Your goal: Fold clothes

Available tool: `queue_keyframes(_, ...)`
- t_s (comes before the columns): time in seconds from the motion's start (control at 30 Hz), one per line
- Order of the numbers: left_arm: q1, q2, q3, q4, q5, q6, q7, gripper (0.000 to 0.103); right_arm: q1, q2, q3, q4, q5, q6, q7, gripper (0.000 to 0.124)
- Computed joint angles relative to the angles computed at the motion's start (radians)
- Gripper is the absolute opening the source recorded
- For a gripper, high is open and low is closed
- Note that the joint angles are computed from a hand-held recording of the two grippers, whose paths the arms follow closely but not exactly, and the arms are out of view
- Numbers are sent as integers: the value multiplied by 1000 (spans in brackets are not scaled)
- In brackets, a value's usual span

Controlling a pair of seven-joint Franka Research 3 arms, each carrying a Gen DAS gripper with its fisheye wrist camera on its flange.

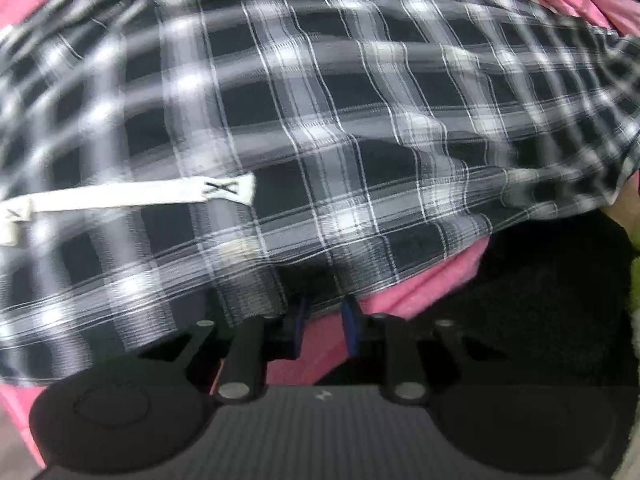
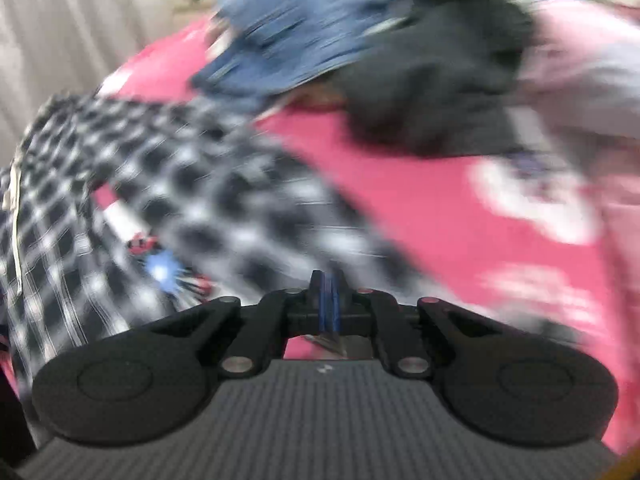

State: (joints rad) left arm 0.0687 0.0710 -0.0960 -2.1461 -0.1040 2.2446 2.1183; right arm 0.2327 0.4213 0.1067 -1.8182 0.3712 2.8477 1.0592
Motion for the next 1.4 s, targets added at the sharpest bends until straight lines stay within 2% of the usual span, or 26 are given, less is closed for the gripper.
queue_keyframes(0.07,-3,-34,-2,-13,-7,10,2,22,-53,-120,-24,-108,12,-10,-36,8)
queue_keyframes(0.13,-15,-60,-6,-17,-27,22,-2,23,-88,-212,-62,-194,15,-38,-41,30)
queue_keyframes(0.23,-45,-73,-19,-5,-62,39,-11,25,-127,-290,-110,-275,-1,-131,-28,31)
queue_keyframes(0.37,-106,-36,-57,36,-113,76,-15,26,-133,-304,-140,-329,-126,-215,22,31)
queue_keyframes(0.43,-127,-22,-74,41,-156,109,-1,26,-140,-301,-127,-353,-95,-204,-20,31)
queue_keyframes(0.5,-162,-28,-100,-10,-201,182,-3,26,-151,-313,-101,-386,-5,-169,-163,31)
queue_keyframes(0.6,-196,14,-120,-7,-249,286,-7,27,-148,-313,-69,-400,122,-155,-366,30)
queue_keyframes(0.63,-202,39,-125,8,-257,317,-22,27,-140,-303,-63,-393,136,-159,-410,28)
queue_keyframes(0.7,-217,127,-118,70,-241,381,-85,27,-115,-273,-64,-369,65,-179,-406,28)
queue_keyframes(0.8,-154,160,-161,78,-292,480,-81,27,4,-185,-174,-333,-342,-170,-124,29)
queue_keyframes(0.83,-125,149,-180,63,-341,515,-54,29,16,-168,-192,-321,-409,-177,-73,29)
queue_keyframes(0.9,-92,192,-209,95,-401,580,-15,32,-16,-185,-164,-309,-382,-198,-32,29)
queue_keyframes(1.0,-51,257,-242,130,-436,699,-6,36,-46,-246,-119,-346,-281,-89,-25,31)
queue_keyframes(1.1,-38,329,-246,166,-389,827,-48,36,-71,-245,-47,-330,-79,7,-92,31)
queue_keyframes(1.17,12,373,-297,187,-368,871,-14,39,-57,-202,-22,-298,-49,68,-149,32)
queue_keyframes(1.2,66,400,-359,191,-363,895,27,40,-49,-175,-13,-277,-51,90,-178,35)
queue_keyframes(1.23,126,432,-429,194,-366,921,79,42,-20,-155,-34,-267,-98,97,-169,42)
queue_keyframes(1.27,160,452,-465,190,-339,931,86,42,34,-129,-86,-251,-191,93,-128,44)
queue_keyframes(1.33,184,483,-492,180,-298,964,106,42,153,-74,-209,-214,-398,79,-25,40)
queue_keyframes(1.37,187,499,-499,173,-272,996,116,42,184,-60,-250,-194,-451,55,29,37)
queue_keyframes(1.4,194,504,-507,171,-256,1005,112,42,206,-46,-280,-174,-501,31,80,13)
